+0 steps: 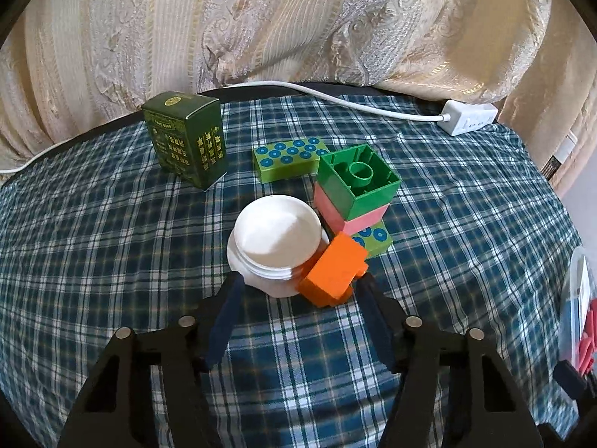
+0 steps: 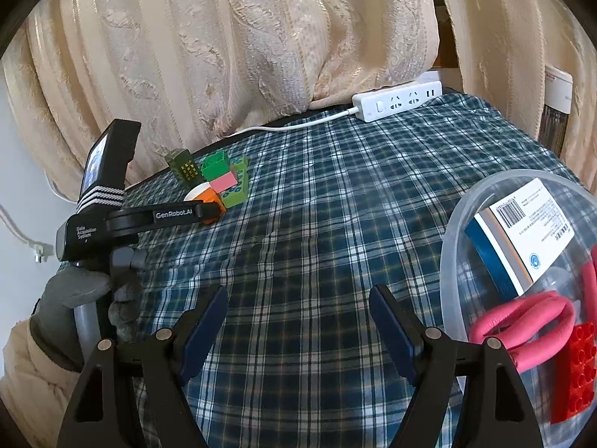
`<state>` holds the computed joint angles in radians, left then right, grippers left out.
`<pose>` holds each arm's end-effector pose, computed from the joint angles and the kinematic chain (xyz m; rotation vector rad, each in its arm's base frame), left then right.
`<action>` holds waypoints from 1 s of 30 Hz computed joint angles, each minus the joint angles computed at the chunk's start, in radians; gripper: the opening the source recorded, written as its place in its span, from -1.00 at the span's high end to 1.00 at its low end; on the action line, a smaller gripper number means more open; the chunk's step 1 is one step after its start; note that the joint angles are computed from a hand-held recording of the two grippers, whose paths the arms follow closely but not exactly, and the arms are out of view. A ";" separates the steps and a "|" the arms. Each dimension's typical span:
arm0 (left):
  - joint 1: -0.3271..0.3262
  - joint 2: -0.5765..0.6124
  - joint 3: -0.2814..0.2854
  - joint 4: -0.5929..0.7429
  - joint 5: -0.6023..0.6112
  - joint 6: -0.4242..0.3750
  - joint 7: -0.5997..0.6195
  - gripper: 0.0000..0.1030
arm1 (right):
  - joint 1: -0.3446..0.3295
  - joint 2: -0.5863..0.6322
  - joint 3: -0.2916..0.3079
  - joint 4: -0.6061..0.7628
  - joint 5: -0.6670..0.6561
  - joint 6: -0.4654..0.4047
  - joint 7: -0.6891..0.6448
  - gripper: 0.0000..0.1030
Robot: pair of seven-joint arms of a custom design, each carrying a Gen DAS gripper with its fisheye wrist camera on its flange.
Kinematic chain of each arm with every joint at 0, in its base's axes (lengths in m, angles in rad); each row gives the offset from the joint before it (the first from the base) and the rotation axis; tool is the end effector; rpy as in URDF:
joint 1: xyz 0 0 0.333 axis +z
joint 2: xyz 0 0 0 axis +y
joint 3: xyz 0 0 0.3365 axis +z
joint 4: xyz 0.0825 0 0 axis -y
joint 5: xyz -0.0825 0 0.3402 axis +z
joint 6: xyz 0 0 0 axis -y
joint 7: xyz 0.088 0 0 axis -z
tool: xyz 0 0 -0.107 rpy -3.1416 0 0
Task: Organize objects
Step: 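Grasp the orange brick with the left gripper while the right gripper grasps the green-pink stacked brick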
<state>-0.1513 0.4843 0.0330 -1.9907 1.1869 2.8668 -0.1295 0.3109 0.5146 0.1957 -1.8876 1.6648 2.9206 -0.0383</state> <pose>0.5890 -0.1236 0.2886 -2.2273 1.3605 -0.5178 0.5650 0.2293 0.2934 -1.9797 1.2087 -0.1460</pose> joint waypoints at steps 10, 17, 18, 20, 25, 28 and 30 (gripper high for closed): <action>0.003 -0.005 0.016 -0.007 0.038 0.018 -0.056 -0.21 | 0.003 0.010 0.006 0.006 -0.030 0.007 0.024 -0.58; 0.023 -0.022 0.018 -0.041 0.041 -0.030 -0.090 -0.21 | -0.002 0.006 0.008 0.004 -0.010 0.003 0.006 -0.58; 0.027 -0.026 0.016 -0.048 0.042 -0.035 -0.091 -0.21 | -0.002 0.005 0.008 0.004 -0.007 0.003 0.005 -0.58; 0.036 -0.033 0.013 -0.059 0.056 -0.023 -0.107 -0.21 | -0.001 0.004 0.007 0.002 -0.003 0.001 0.001 -0.58; 0.054 -0.035 -0.003 -0.058 0.057 0.012 -0.104 -0.29 | 0.004 -0.001 0.004 -0.001 0.003 -0.001 -0.008 -0.58; 0.049 -0.037 0.000 -0.051 0.060 0.022 -0.114 -0.44 | 0.006 -0.001 0.003 0.000 0.003 -0.001 -0.008 -0.58; 0.047 -0.037 -0.003 -0.045 0.049 0.015 -0.111 -0.45 | 0.007 0.002 0.002 0.002 -0.004 -0.002 0.001 -0.58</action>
<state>-0.1042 0.4473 0.0302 -2.0357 1.2359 2.8819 -0.2404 0.3175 0.5165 0.1976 -1.8851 1.6609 2.9183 -0.0375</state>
